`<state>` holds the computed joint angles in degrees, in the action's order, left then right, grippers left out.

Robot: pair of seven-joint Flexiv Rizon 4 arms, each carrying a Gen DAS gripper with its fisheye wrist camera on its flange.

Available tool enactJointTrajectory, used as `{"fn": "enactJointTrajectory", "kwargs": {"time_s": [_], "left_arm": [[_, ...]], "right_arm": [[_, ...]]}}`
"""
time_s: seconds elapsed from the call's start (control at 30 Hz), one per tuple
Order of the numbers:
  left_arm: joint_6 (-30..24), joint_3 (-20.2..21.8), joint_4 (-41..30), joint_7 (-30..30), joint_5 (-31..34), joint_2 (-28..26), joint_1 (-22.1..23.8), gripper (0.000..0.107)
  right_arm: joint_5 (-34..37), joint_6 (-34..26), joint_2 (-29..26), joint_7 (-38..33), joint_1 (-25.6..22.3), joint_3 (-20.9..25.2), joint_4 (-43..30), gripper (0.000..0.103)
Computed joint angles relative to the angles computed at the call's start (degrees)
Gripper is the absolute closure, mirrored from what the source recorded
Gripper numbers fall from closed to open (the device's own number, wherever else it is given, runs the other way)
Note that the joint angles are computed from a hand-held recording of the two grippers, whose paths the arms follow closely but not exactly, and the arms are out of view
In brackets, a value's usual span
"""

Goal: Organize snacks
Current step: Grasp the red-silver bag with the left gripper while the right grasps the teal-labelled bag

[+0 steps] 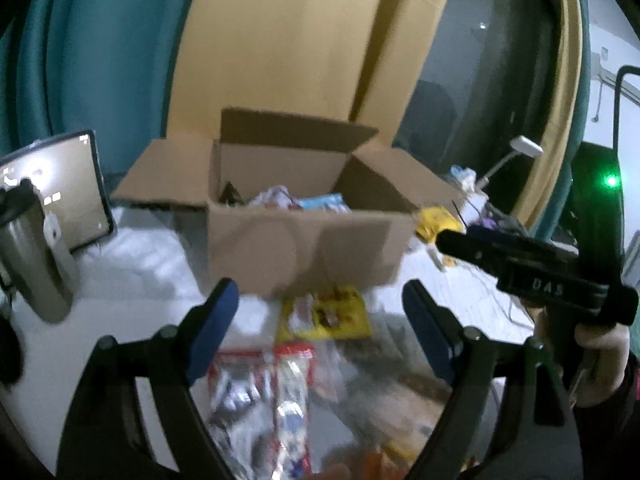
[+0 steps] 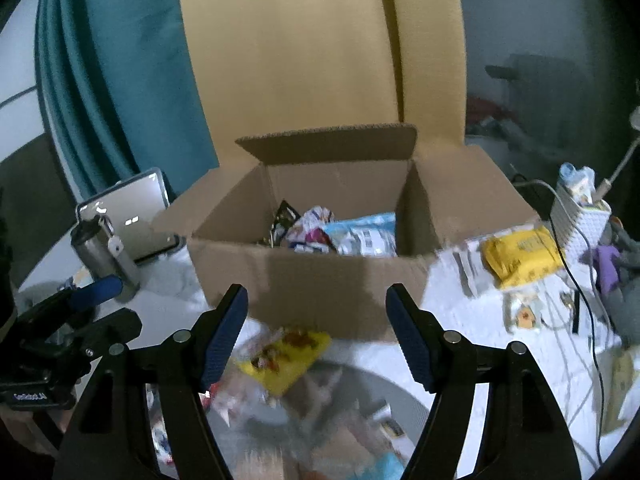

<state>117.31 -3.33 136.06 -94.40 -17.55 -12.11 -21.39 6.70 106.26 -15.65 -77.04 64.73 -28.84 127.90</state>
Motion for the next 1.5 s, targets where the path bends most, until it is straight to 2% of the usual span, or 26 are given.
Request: {"fn": "enactJointTrajectory", "kwargs": {"time_s": [0.1,0.17,0.3,0.43,0.5,0.57,0.6,0.8,0.87,1.03,1.13,1.23,1.3,1.33,1.43,1.5], "left_arm": [[2.07,1.44,1.83,2.61,-5.28,-0.54,-5.05,0.022],[3.08,1.62,2.60,4.27,-8.88,-1.23,-7.40,0.022],[4.17,0.77,4.05,4.71,-12.10,-2.40,-8.68,0.022],[6.02,1.64,5.51,7.67,-17.95,-4.25,-11.70,0.021],[5.92,1.01,6.69,6.25,-17.29,-4.74,-10.23,0.021],[5.54,1.17,7.28,5.96,-17.83,-5.45,-9.86,0.016],[5.33,1.34,7.52,5.88,-18.20,-5.86,-9.77,0.013],[4.33,1.30,8.23,2.55,-13.80,-6.89,-6.17,0.013],[3.53,0.75,7.95,0.87,-10.47,-7.15,-3.92,0.012],[-1.46,-0.01,5.91,-2.20,-4.02,-8.37,0.56,0.012],[-4.51,-3.39,5.12,-7.35,4.60,-8.54,7.33,0.012],[-4.98,-2.42,4.75,-7.37,5.31,-8.61,6.48,0.012],[-5.60,-0.64,4.37,-7.15,4.95,-8.61,4.52,0.013],[-5.66,-0.41,4.30,-7.21,5.16,-8.62,4.28,0.014],[-6.29,2.21,3.97,-6.26,3.62,-8.48,1.16,0.040],[-6.45,1.01,4.32,-6.84,4.46,-8.01,2.70,0.046]], "right_arm": [[1.98,1.59,1.02,-1.70,3.16,-2.72,3.17,0.028],[3.73,2.72,1.67,-3.32,3.47,-2.22,5.11,0.028],[5.04,3.52,1.77,-5.21,-2.94,5.34,6.86,0.028],[4.46,4.93,0.16,-6.71,-12.05,14.68,7.50,0.028],[4.44,4.85,-0.45,-7.68,-14.28,17.11,7.72,0.028],[2.51,4.83,-1.50,-7.82,-18.75,21.48,7.61,0.028],[2.06,4.45,-2.26,-8.13,-19.39,22.11,7.51,0.028],[-1.16,3.68,-5.14,-6.85,-23.50,25.85,6.67,0.028],[-1.98,3.83,-5.72,-6.35,-24.41,26.61,6.36,0.028],[-3.74,3.37,-6.12,-5.70,-25.08,27.21,6.18,0.028],[-4.44,3.45,-6.14,-5.61,-25.50,27.53,6.39,0.028],[-5.73,3.03,-6.05,-5.41,-26.94,28.70,6.55,0.029],[-6.35,2.83,-6.10,-5.64,-26.87,28.72,6.79,0.040],[-6.01,3.27,-6.09,-6.03,-25.74,27.78,7.06,0.040],[-7.25,3.14,-6.02,-5.75,-27.98,29.91,6.95,0.043],[-8.46,2.73,-5.92,-4.84,-30.36,31.93,6.76,0.043]]}}
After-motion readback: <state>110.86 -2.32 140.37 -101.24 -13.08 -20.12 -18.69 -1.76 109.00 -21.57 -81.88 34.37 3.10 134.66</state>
